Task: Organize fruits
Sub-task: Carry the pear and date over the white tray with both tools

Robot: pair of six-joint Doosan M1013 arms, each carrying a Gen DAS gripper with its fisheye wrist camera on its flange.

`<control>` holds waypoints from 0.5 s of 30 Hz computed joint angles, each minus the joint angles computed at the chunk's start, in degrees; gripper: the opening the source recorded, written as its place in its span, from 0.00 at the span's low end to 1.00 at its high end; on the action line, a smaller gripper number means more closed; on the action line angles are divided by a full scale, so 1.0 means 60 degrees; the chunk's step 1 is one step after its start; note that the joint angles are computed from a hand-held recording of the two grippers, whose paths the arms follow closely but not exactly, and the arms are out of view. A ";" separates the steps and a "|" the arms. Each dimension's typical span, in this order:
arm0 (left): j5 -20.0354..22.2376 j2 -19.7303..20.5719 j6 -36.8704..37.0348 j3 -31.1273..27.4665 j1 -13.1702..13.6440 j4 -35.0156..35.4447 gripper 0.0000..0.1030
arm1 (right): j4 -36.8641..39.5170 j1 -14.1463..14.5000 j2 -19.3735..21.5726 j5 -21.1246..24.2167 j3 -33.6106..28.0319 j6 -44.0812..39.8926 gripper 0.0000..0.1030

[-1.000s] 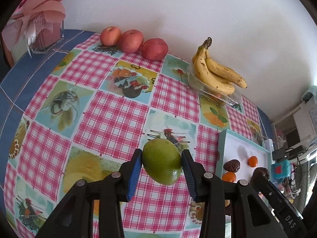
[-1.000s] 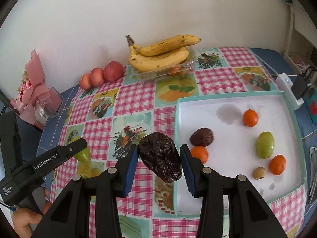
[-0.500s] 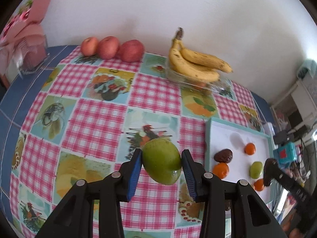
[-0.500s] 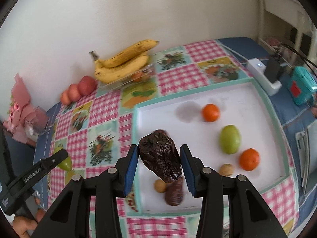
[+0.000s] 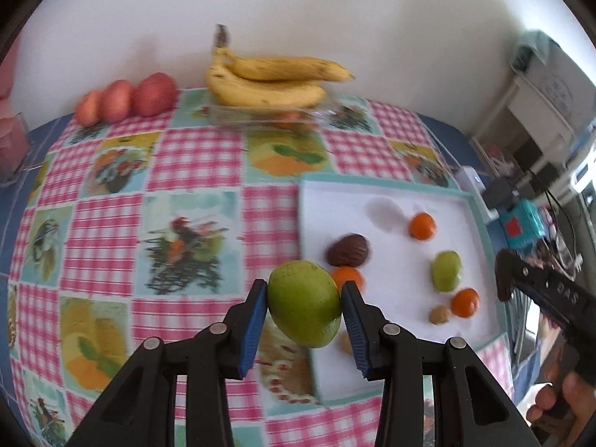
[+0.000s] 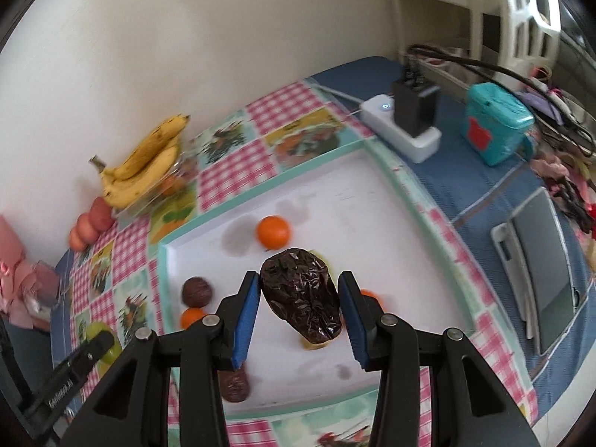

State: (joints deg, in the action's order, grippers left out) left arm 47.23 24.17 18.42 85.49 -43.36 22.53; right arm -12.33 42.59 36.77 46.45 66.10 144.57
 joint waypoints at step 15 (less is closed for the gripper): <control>-0.0440 0.1157 0.1863 -0.1181 -0.0247 -0.0706 0.42 | -0.1154 -0.0222 0.0122 -0.0049 0.0268 0.1102 0.44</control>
